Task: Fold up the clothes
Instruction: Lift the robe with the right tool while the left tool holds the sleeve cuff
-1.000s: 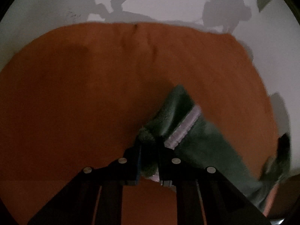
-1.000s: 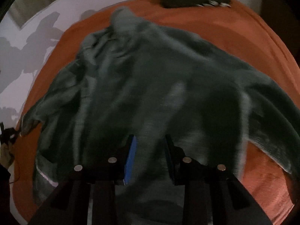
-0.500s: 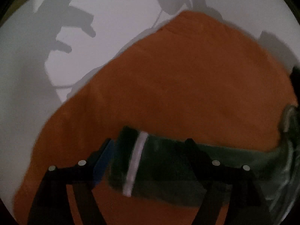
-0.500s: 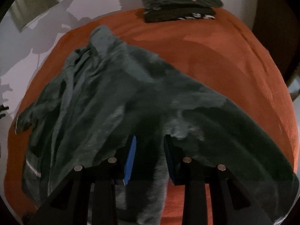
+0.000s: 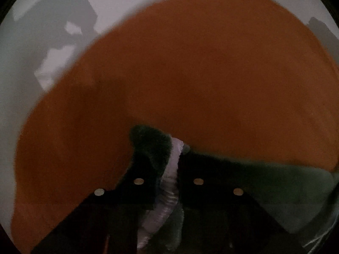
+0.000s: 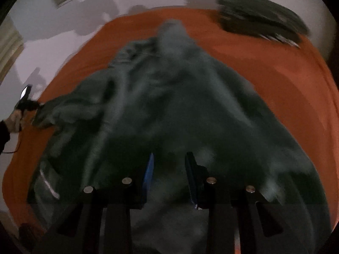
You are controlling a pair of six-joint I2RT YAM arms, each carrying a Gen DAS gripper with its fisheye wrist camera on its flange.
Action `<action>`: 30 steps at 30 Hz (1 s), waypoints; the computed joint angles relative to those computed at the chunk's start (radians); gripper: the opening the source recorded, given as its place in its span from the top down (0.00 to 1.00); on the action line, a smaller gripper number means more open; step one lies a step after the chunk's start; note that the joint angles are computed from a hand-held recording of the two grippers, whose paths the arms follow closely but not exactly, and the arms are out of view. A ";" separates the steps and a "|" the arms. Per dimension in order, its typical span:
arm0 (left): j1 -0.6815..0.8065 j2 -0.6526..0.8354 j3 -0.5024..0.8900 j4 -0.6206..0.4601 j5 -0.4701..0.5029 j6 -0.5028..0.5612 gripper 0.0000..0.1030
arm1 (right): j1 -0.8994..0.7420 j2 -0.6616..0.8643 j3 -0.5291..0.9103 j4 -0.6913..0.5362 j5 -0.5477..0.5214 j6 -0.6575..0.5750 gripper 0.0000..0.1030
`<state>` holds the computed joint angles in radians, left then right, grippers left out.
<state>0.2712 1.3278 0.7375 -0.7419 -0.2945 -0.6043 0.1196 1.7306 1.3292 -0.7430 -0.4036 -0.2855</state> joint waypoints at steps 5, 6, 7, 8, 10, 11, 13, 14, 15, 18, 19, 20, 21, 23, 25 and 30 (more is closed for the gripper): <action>0.036 -0.071 0.152 -0.050 -0.205 0.026 0.87 | 0.166 0.146 0.171 -0.011 -0.050 0.121 0.72; 0.047 -0.076 0.190 -0.060 -0.222 0.023 0.87 | 0.198 0.172 0.208 -0.012 -0.050 0.128 0.72; 0.058 -0.079 0.229 -0.068 -0.239 0.019 0.87 | 0.229 0.200 0.246 -0.014 -0.047 0.130 0.72; 0.067 -0.078 0.270 -0.076 -0.256 0.016 0.87 | 0.253 0.219 0.270 -0.008 -0.039 0.131 0.72; 0.027 -0.041 0.345 -0.115 -0.294 -0.011 0.86 | 0.296 0.270 0.325 -0.002 -0.035 0.128 0.72; 0.017 -0.019 0.368 -0.123 -0.303 -0.012 0.86 | 0.317 0.308 0.362 -0.007 -0.033 0.145 0.72; 0.035 0.061 0.393 -0.072 -0.305 0.029 0.86 | 0.335 0.373 0.408 -0.006 -0.089 0.205 0.72; 0.011 0.110 0.411 -0.063 -0.307 0.032 0.86 | 0.342 0.405 0.430 -0.004 -0.122 0.237 0.72; -0.002 0.119 0.407 -0.057 -0.308 0.033 0.86 | 0.354 0.439 0.453 -0.004 -0.131 0.256 0.72; -0.036 0.127 0.378 -0.027 -0.282 0.006 0.86 | 0.402 0.551 0.532 -0.047 0.045 0.287 0.72; -0.050 0.117 0.392 -0.043 -0.267 -0.014 0.86 | 0.393 0.562 0.526 -0.038 0.029 0.306 0.72; -0.090 0.090 0.399 -0.076 -0.262 -0.067 0.86 | 0.385 0.574 0.520 -0.029 0.012 0.326 0.72; -0.117 0.062 0.393 -0.091 -0.254 -0.102 0.86 | 0.375 0.569 0.516 -0.031 -0.007 0.331 0.72; -0.234 0.000 0.400 -0.129 -0.257 -0.184 0.86 | 0.354 0.535 0.493 -0.034 -0.040 0.330 0.72; -0.362 -0.001 0.477 -0.186 -0.289 -0.242 0.86 | 0.328 0.464 0.431 -0.016 -0.063 0.322 0.72; -0.815 0.278 0.957 -0.398 -0.423 -0.375 0.86 | 0.228 0.259 0.238 0.021 -0.075 0.292 0.72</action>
<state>-0.5440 1.6054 1.6943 -1.1404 -0.7172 -0.9791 0.3481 1.9899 1.5673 -0.7223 -0.4787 0.0068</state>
